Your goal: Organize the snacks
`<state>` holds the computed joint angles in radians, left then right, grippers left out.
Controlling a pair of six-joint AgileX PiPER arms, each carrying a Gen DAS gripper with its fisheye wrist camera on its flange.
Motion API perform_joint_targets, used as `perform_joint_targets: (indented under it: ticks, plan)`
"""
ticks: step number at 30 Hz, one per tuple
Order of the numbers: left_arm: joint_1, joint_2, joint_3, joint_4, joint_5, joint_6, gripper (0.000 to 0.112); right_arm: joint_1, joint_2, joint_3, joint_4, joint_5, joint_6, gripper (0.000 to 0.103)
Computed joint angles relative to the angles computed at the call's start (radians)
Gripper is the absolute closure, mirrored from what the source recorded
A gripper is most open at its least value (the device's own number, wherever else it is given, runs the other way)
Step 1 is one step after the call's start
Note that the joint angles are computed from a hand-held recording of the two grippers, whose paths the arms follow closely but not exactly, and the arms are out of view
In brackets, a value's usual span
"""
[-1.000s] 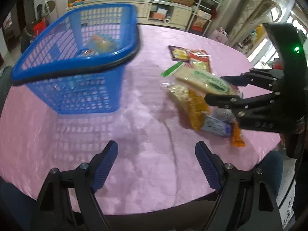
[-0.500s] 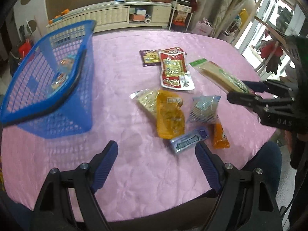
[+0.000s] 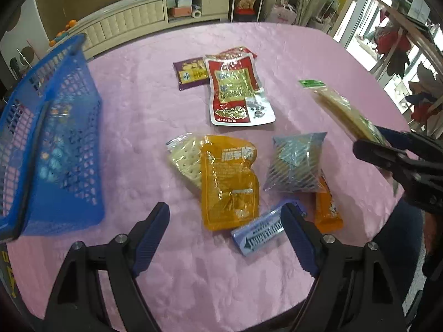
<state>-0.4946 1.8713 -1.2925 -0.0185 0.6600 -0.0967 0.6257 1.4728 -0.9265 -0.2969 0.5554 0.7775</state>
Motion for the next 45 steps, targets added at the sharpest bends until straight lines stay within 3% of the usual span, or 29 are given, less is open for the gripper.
perform_joint_targets:
  ticks: [13, 18, 23, 27, 36, 45]
  plan:
    - [-0.072, 0.289, -0.301, 0.215, 0.127, -0.145, 0.031, -0.072, -0.002, 0.092, 0.063, -0.112, -0.007, 0.043]
    - [-0.048, 0.303, -0.311, 0.144, 0.113, -0.112, 0.04, -0.083, -0.006, 0.116, 0.074, -0.134, -0.005, 0.043]
    - [-0.018, 0.277, -0.274, 0.054, 0.106, -0.056, 0.047, -0.073, -0.005, 0.122, 0.081, -0.137, -0.001, 0.043]
    - [-0.03, 0.23, -0.192, 0.066, 0.061, -0.051, 0.049, -0.059, -0.013, 0.124, 0.083, -0.145, 0.015, 0.043]
    - [0.022, 0.094, -0.023, -0.131, -0.019, 0.108, 0.052, -0.002, -0.032, 0.098, 0.025, -0.096, 0.086, 0.043]
    - [0.046, -0.04, 0.044, -0.241, -0.009, 0.246, 0.052, 0.059, -0.047, 0.061, -0.014, -0.044, 0.162, 0.043]
